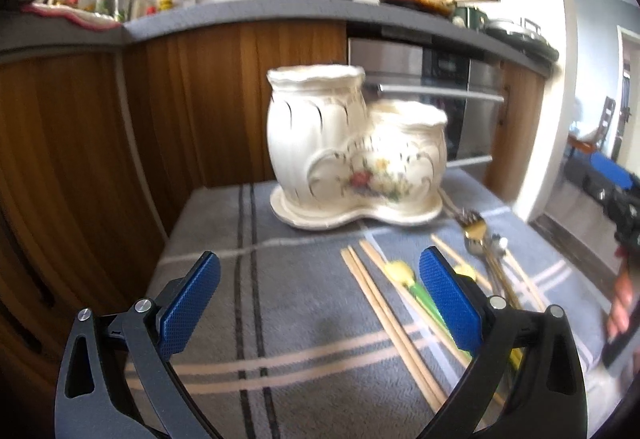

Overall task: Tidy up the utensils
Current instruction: 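Grasp a wooden chopstick with the left tool while the right tool reaches toward the cutlery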

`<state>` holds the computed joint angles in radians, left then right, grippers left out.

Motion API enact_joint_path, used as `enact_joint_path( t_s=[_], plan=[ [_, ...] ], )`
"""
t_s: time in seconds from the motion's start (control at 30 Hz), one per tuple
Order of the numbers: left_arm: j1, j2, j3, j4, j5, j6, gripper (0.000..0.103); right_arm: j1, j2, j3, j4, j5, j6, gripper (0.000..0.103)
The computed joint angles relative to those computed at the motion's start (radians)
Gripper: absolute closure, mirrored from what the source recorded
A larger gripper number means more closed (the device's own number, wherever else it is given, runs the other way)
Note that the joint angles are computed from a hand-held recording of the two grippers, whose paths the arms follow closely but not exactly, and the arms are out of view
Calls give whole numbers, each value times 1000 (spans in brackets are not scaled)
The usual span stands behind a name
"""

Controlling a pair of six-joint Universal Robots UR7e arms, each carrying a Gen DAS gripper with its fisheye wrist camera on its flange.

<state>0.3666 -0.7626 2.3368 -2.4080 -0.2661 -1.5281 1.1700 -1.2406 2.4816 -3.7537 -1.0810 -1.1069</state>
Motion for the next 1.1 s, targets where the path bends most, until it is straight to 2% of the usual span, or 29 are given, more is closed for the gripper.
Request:
enact_joint_path(
  t_s=[0.17,0.27,0.5,0.73,0.83,0.87,1.0,1.1],
  plan=[
    [36,18,-29,-45,-83,100,10,31,-18,-43,97,-121,38,5],
    [50,25,-47,-66,-133,159,23,49,-38,-67,204,-190,48,6],
    [83,47,-101,-16,-228,182,49,57,-57,-76,298,-238,34,16],
    [105,34,-118,-16,-261,219,54,67,-59,-72,304,-264,4,17],
    [131,29,-117,-85,-288,287,57,70,-63,-73,324,-274,0,20],
    [135,21,-119,-87,-302,301,61,73,-63,-74,329,-279,-3,21],
    [136,-2,-119,-53,-327,341,93,81,-60,-72,352,-295,-22,25],
    [134,-18,-94,-84,-333,357,95,94,-52,-71,372,-315,-36,32]
  ],
)
